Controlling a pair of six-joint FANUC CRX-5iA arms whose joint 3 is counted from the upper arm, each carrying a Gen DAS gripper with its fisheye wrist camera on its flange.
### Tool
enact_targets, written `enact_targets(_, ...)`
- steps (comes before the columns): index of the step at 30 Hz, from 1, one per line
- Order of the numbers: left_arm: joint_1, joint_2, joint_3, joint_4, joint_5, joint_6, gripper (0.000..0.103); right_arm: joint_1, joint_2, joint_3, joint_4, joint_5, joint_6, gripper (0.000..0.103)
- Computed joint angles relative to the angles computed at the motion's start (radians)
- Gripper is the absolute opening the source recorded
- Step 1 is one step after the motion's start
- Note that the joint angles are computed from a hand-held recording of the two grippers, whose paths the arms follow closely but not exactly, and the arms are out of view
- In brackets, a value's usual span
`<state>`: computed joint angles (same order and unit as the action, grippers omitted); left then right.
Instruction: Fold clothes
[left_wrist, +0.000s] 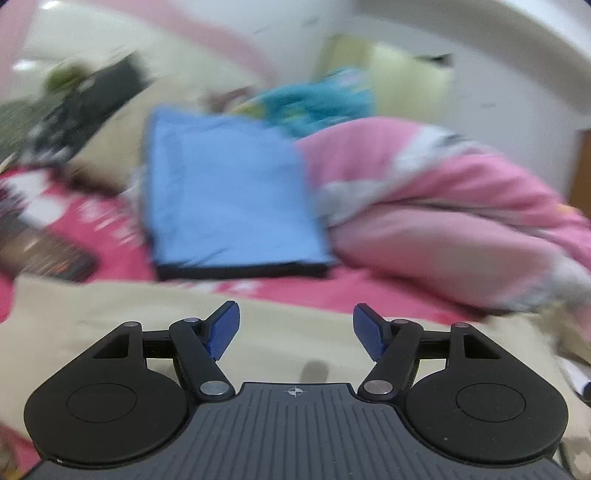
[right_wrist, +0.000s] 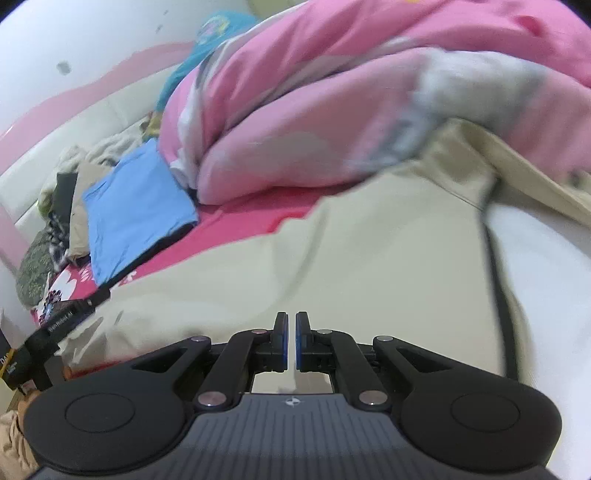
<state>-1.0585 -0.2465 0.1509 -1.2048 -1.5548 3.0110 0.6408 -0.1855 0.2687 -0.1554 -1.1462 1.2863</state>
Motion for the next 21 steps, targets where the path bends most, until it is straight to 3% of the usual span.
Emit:
enact_targets(2,0.005,0.003,-0.004,0.03,0.055,-0.079,0.069,0.025,-0.085,-0.089,0.062,0.026,-0.052,0.002)
enact_targets(5,0.11,0.058,0.042,0.199,0.056,-0.256,0.069,0.079,-0.196,-0.212,0.177,0.049,-0.102,0.003)
enact_targets(6,0.119,0.064,0.043,0.21,0.052,-0.268,0.069,0.099,-0.232,-0.252,0.219,0.053,-0.12,0.003)
enact_targets(11,0.096,0.065,0.052,0.18,-0.021,-0.225,0.068,0.146,-0.331,-0.392,0.418,0.022,-0.216,0.003)
enact_targets(14,0.06,0.047,0.059,0.176,-0.045,-0.159,0.068,0.095,-0.378,-0.423,0.361,0.056,-0.209,0.003)
enact_targets(19,0.032,-0.087,-0.036,0.291,0.187,0.088,0.069,-0.014,-0.417,-0.438,0.162,0.145,-0.097,0.004)
enact_targets(21,0.131,-0.129,-0.094,0.432,0.389,0.06,0.069,-0.037,-0.414,-0.44,0.106,0.16,-0.054,0.009)
